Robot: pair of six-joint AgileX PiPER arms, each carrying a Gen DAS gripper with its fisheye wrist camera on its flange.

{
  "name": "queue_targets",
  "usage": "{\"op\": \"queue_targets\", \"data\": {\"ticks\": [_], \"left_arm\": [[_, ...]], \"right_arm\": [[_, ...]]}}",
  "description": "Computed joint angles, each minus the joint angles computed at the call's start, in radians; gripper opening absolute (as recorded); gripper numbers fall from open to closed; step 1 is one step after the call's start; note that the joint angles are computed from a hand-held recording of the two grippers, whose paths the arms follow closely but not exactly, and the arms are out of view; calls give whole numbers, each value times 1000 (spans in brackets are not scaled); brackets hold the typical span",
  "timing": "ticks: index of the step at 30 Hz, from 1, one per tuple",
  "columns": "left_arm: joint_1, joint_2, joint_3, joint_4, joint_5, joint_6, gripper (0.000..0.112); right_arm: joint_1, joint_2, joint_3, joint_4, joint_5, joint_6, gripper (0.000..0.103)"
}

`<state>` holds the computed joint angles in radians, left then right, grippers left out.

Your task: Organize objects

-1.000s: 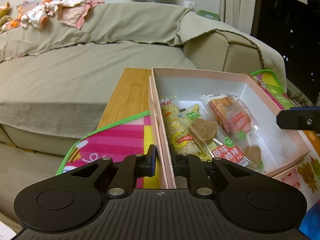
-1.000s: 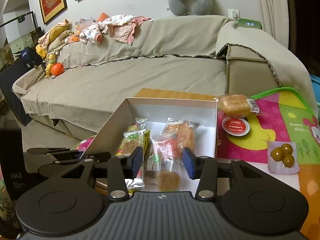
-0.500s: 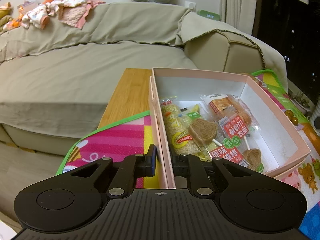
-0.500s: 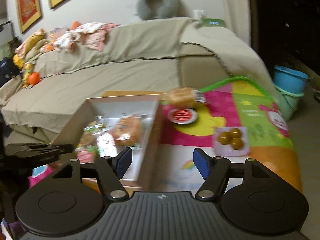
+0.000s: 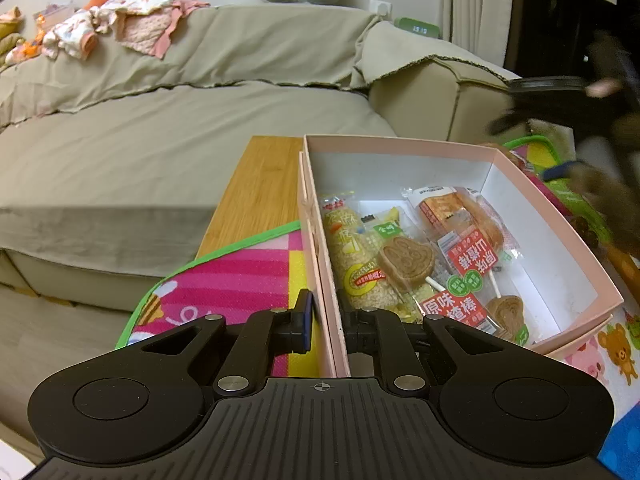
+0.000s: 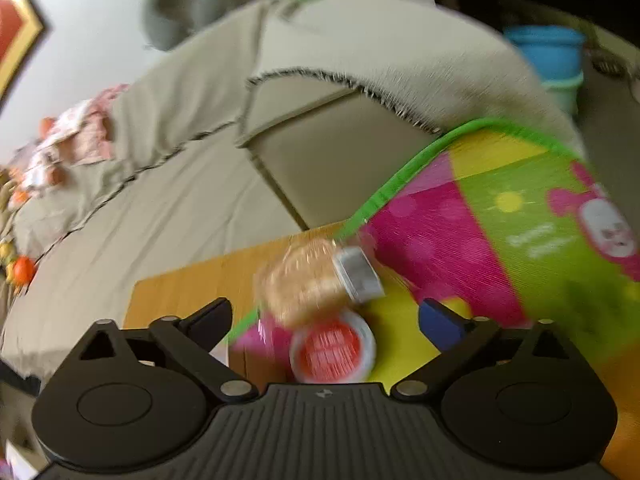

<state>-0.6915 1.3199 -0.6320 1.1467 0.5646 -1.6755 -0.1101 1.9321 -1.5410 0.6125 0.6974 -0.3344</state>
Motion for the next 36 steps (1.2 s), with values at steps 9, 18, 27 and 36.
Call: {"op": "queue_targets", "data": {"ticks": [9, 18, 27, 36], "left_arm": [[11, -14, 18, 19, -22, -16, 15], [-6, -14, 24, 17, -15, -34, 13], [-43, -1, 4, -10, 36, -32, 13], [-60, -2, 2, -24, 50, -28, 13]], "right_arm": [[131, 243, -302, -344, 51, 200, 63], [-54, 7, 64, -105, 76, -227, 55], [-193, -206, 281, -5, 189, -538, 73], [-87, -40, 44, 64, 96, -282, 69]]}}
